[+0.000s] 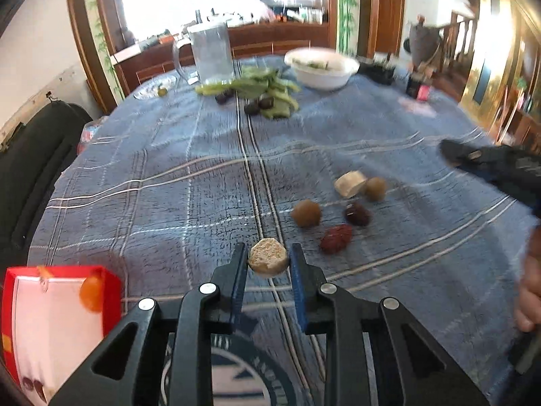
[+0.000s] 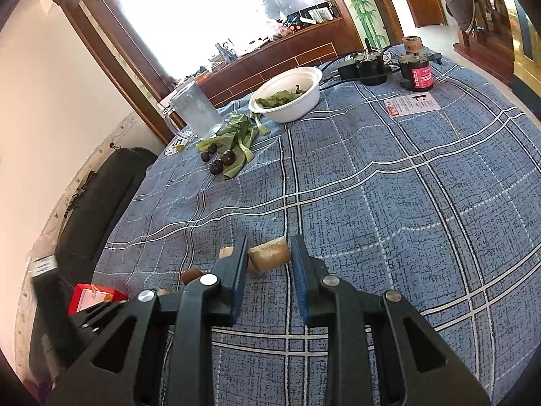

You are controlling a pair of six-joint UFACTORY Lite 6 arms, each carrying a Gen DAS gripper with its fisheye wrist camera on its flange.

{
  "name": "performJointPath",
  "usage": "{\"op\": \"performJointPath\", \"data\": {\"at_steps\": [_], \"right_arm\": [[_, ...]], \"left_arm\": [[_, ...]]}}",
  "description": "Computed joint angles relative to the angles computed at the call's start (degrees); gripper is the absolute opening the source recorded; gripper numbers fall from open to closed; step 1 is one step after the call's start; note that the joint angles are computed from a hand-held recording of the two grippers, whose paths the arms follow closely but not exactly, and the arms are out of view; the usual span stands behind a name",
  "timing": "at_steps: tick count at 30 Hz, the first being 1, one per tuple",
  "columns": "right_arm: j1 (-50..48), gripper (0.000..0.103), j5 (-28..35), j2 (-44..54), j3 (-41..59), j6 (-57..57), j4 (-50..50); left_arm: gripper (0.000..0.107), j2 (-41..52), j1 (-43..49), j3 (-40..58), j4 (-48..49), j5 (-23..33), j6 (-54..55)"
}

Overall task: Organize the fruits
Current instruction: 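Carry the cube and pastry over the red tray and release both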

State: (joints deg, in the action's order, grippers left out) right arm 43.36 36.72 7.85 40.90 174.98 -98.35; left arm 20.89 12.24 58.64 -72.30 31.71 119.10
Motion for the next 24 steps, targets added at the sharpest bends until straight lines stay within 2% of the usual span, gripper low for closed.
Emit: {"op": "performJointPath", "data": {"at_steps": [5, 10, 16, 21, 24], "right_arm": [[0.72, 0.027, 1.05, 0.46, 0.57, -1.08, 1.61], [2.66, 0.027, 3.86, 1.89, 2.87, -5.39, 5.41], [6.04, 0.027, 7.93, 5.44, 7.59, -10.8, 7.43], [8.72, 0.027, 11.0, 9.19, 11.54, -13.29, 5.9], [8.85, 0.027, 10.47, 11.5, 14.11, -14.11, 5.88]], "left_arm": [[0.024, -7.49, 9.15, -4.49, 0.59, 8.84, 2.9], [0.024, -9.52, 18.13, -3.33, 1.34, 14.43, 3.64], [0.024, -4.47, 29.3, 6.02, 2.23, 20.39, 2.45], [0.024, 2.19, 35.03, 14.27, 2.9, 21.71, 1.18], [0.024, 6.41, 36.17, 18.87, 3.99, 21.3, -0.8]]}}
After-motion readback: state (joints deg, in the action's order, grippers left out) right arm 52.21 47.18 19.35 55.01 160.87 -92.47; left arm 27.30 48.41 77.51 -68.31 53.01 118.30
